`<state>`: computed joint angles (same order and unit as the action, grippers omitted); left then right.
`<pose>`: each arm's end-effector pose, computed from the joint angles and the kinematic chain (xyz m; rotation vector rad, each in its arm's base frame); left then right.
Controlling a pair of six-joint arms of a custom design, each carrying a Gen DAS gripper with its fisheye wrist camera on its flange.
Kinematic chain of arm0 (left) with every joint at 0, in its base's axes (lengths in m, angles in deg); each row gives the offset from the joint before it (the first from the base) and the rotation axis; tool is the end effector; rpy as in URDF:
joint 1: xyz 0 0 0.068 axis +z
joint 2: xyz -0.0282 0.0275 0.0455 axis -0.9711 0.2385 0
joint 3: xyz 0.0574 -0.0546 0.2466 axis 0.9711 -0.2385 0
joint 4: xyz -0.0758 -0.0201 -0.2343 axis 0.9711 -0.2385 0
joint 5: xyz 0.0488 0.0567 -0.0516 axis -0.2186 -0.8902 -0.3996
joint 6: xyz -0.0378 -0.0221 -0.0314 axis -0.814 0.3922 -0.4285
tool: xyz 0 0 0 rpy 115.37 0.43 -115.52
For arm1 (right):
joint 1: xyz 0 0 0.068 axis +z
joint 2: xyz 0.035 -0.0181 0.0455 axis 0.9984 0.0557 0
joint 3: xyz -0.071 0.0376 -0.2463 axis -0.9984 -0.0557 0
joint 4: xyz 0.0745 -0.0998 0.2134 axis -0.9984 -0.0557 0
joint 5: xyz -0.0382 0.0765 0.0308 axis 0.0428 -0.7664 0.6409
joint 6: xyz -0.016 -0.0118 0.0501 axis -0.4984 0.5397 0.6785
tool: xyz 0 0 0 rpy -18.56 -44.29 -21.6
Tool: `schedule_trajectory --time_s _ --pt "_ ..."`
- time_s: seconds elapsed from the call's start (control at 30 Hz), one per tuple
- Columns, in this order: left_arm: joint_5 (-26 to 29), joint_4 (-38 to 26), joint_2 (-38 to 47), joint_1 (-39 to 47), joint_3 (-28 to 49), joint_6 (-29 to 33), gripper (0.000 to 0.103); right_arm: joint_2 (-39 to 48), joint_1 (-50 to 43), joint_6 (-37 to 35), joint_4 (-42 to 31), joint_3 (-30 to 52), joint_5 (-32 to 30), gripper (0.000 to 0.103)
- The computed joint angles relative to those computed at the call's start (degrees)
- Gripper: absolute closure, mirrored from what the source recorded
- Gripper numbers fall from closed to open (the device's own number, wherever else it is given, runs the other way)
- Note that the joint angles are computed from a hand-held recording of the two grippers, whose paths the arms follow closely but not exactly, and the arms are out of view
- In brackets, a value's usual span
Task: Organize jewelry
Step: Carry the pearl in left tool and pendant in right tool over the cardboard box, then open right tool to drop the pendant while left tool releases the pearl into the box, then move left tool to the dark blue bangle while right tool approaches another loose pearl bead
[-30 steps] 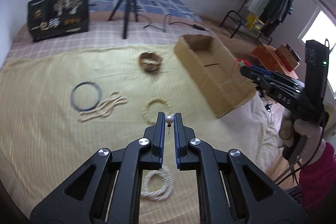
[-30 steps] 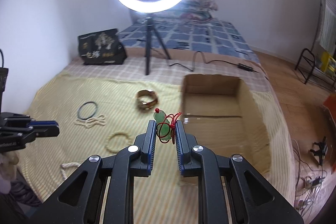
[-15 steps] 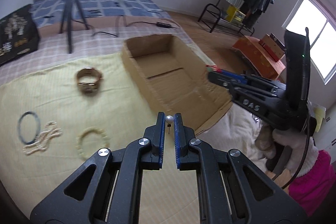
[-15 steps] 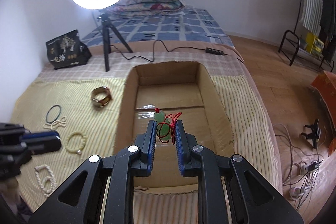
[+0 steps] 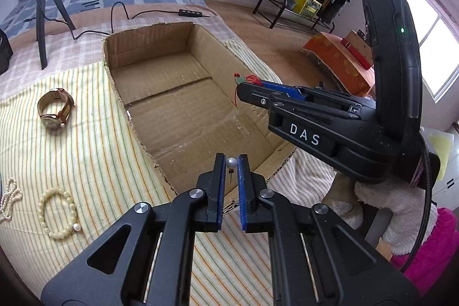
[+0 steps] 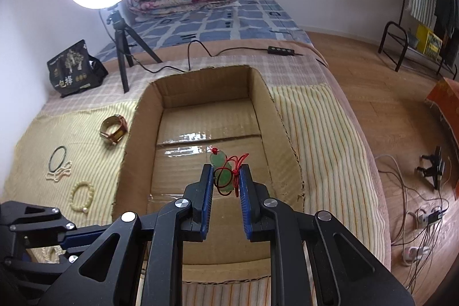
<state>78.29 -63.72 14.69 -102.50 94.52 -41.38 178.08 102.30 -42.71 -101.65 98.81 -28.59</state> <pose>0.2982 -0.1583 0.2004 0.3624 2.4916 -0.6575 0.3382 0.0943 0.2136 -0.2397 2.4577 0.1675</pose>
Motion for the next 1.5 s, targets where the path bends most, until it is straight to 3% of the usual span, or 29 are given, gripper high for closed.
schedule_trajectory --time_s 0.27,0.33,0.37,0.4,0.47,0.5,1.0,1.17,1.5 --pt "-0.55 0.58 0.80 -0.08 0.35 -0.12 0.097 0.19 -0.60 0.88 0.29 -0.06 -0.80 0.087" --pt "-1.29 0.47 -0.02 -0.18 -0.15 -0.13 0.097 0.08 -0.62 1.37 0.15 0.00 -0.70 0.083" --pt "-1.41 0.17 -0.08 -0.11 -0.07 0.15 0.096 0.06 -0.62 1.61 0.08 0.12 -0.66 0.075" --pt "-1.50 -0.30 -0.05 0.00 0.13 0.46 0.085 -0.11 -0.63 1.88 0.24 0.01 -0.59 0.064" --pt "-1.51 0.15 -0.87 0.18 -0.76 0.58 0.062 -0.67 -0.67 2.42 0.81 -0.43 -0.55 0.053" --pt "-1.96 0.40 -1.38 0.25 -1.28 0.76 0.060 -0.86 -0.68 2.58 1.17 -0.64 -0.45 0.052" --pt "-1.60 -7.99 -14.13 6.78 -4.32 3.99 0.060 -7.25 1.68 5.71 -0.94 -2.03 3.62 0.050" --pt "3.12 -12.86 -18.27 14.27 -3.32 5.42 0.060 -12.77 4.84 6.99 -1.52 -4.10 5.17 0.050" --pt "9.09 -25.09 -21.32 34.60 1.18 17.71 0.060 -18.92 20.20 5.51 -1.11 -8.26 12.69 0.050"
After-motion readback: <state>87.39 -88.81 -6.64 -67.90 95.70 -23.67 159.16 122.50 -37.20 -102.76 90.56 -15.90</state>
